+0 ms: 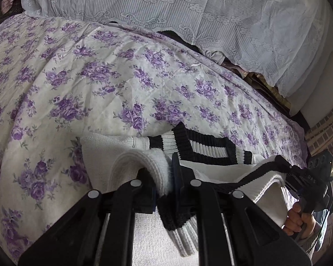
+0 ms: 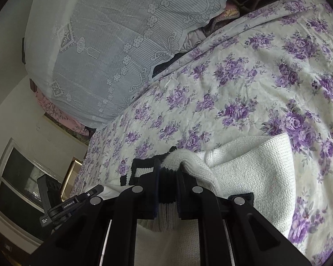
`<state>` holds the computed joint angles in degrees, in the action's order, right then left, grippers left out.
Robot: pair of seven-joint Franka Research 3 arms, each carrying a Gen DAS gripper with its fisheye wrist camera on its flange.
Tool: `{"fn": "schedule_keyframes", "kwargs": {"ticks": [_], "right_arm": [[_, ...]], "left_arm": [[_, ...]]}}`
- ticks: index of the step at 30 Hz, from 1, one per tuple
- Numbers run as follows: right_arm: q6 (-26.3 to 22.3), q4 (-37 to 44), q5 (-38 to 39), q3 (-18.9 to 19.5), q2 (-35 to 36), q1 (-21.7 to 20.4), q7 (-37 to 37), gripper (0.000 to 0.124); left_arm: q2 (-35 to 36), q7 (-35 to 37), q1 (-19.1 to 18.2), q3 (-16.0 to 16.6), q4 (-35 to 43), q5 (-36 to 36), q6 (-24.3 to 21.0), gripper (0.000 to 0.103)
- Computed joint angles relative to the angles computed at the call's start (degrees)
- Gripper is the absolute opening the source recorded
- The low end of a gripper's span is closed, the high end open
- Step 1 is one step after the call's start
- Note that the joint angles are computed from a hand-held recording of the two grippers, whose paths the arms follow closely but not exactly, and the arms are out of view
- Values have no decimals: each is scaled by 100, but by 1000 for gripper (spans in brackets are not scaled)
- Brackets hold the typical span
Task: Fold small clothes
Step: 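Carry the held hem over the sweater body toward the collar with both grippers, then lay the hem down near the collar and open both grippers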
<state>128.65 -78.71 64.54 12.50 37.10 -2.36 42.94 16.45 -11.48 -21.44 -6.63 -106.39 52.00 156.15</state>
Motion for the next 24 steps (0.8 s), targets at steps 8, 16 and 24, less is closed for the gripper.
{"fn": "schedule_keyframes", "kwargs": {"ticks": [8,16,24], "right_arm": [[-184,544,-145,118,569,-113,470,23],[-407,-459,563,113,-366,-468,-682,31],[-936,-1221,-392,-328,-1171,178,-1722,23]], "left_arm": [[156,-49,67,202,-214,-383,770,16],[-763,-1579,-392,295,-669,1623,58,71],[-101,1624,-22,-620,-13,510,841,77]]}}
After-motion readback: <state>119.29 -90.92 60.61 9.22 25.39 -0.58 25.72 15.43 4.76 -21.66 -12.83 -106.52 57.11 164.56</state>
